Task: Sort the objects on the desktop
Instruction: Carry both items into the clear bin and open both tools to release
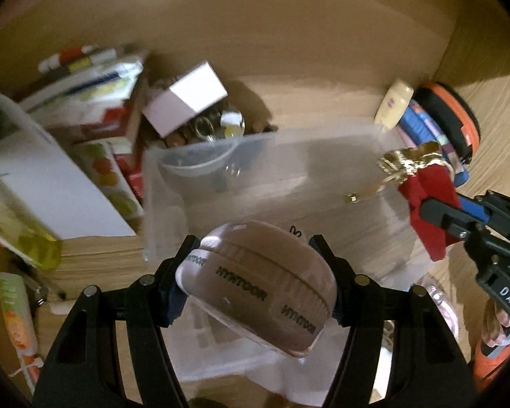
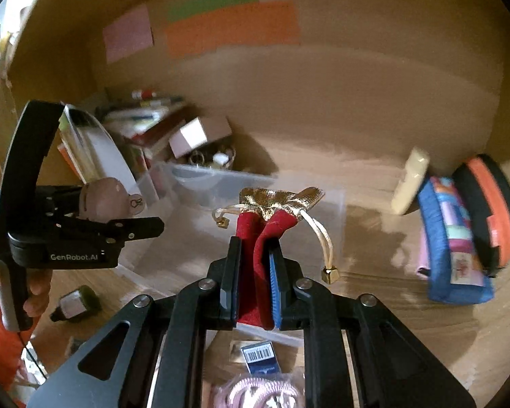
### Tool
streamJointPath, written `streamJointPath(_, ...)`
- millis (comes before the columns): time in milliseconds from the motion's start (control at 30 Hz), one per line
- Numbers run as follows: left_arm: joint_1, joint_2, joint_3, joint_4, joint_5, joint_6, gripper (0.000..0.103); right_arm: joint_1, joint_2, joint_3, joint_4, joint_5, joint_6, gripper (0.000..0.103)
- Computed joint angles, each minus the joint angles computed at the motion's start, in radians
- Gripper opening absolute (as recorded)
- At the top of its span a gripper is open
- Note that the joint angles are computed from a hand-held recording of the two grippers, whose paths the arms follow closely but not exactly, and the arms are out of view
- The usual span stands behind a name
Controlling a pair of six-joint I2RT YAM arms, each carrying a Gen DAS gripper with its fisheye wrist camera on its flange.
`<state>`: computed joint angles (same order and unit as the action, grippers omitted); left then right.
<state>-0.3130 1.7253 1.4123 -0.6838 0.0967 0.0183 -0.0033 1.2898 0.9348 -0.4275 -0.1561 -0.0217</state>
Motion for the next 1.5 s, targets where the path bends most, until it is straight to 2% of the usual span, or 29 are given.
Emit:
streamJointPath(400, -0.050, 0.127, 0.096, -0.046, -0.061, 0.045, 0.065, 0.016, 0.195, 0.081, -0.039, -0.006, -0.065, 0.013)
streamJointPath(567, -0.080, 0.148, 0.099, -0.035, -0.151, 0.068, 0.065, 0.024, 0.227, 0.099, -0.059, 0.000, -0.079, 0.016)
streamJointPath(667, -0.077, 0.155, 0.110, -0.034, -0.144, 0.061, 0.065, 0.027, 0.242, 0.108, -0.067, 0.007, -0.075, 0.017)
streamJointPath(800, -0.064, 0.147, 0.111, -0.031, -0.128, 0.055, 0.066, 0.032, 0.240, 0.110, -0.072, 0.020, -0.066, 0.023)
streamJointPath(1033, -0.047, 0.066, 0.058, -0.008, -0.123, 0.060, 0.069, 0.035, 0.131, 0.051, -0.057, 0.046, -0.056, 0.043)
streamJointPath(1100, -0.041, 0.024, 0.026, 0.010, -0.120, 0.062, 0.075, 0.035, 0.087, 0.030, -0.053, 0.051, -0.052, 0.050)
streamJointPath(1133, -0.034, 0.000, 0.008, 0.020, -0.119, 0.069, 0.076, 0.033, 0.066, 0.021, -0.054, 0.050, -0.051, 0.052)
streamJointPath(1200, -0.032, -0.055, -0.033, 0.039, -0.129, 0.075, 0.078, 0.029, 0.005, -0.005, -0.059, 0.051, -0.047, 0.064)
streamJointPath(1267, -0.028, -0.109, -0.074, 0.054, -0.134, 0.079, 0.080, 0.028, -0.035, -0.022, -0.058, 0.055, -0.045, 0.070)
streamJointPath(1367, -0.030, -0.175, -0.122, 0.077, -0.134, 0.072, 0.087, 0.025, -0.117, -0.046, -0.086, 0.064, -0.048, 0.072)
streamJointPath(1500, 0.002, -0.296, -0.210, 0.079, -0.099, 0.076, 0.089, 0.019, -0.227, -0.074, -0.132, 0.070, -0.049, 0.073)
